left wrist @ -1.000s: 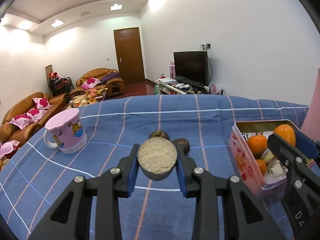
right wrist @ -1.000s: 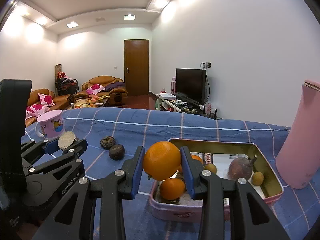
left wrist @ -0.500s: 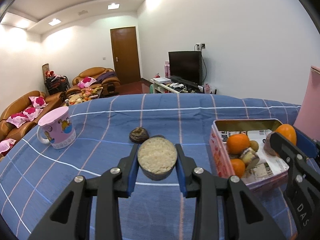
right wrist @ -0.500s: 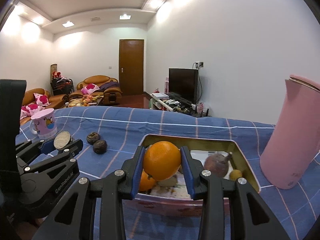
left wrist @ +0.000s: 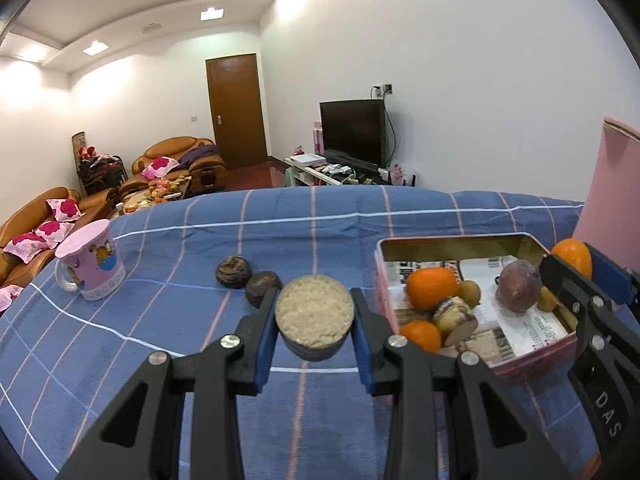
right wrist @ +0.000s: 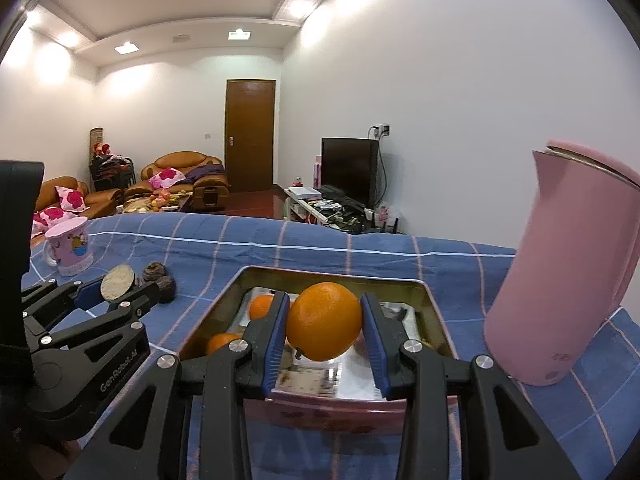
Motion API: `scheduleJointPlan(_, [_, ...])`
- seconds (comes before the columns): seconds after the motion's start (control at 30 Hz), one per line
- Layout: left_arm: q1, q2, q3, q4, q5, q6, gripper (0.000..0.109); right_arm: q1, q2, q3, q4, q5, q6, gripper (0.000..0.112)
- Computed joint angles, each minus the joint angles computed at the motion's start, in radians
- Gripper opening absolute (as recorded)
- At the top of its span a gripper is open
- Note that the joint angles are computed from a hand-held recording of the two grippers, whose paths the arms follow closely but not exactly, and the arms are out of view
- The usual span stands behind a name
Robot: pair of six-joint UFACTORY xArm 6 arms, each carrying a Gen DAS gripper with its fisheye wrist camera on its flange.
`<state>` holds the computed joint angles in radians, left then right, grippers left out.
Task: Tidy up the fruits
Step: 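Carry the cake cup and orange over the tin box with both tools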
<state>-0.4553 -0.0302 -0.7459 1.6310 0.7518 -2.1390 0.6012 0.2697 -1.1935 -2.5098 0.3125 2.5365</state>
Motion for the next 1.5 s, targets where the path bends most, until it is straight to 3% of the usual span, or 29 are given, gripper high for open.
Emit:
scheduleJointPlan(0.7, [-0.038,0.158,-0.189,-0.007,-0.036,0.056,0.036,-0.081,0.002,-0.004,0.030,0.002,-0.034,0.039])
scheduleJointPlan(1.5, [0.041,0.305,-0.368,-0.080,-0.173,0.128,0.036,-0.103,0.100,-0.125,0.277,0.056,-0.294,0.039])
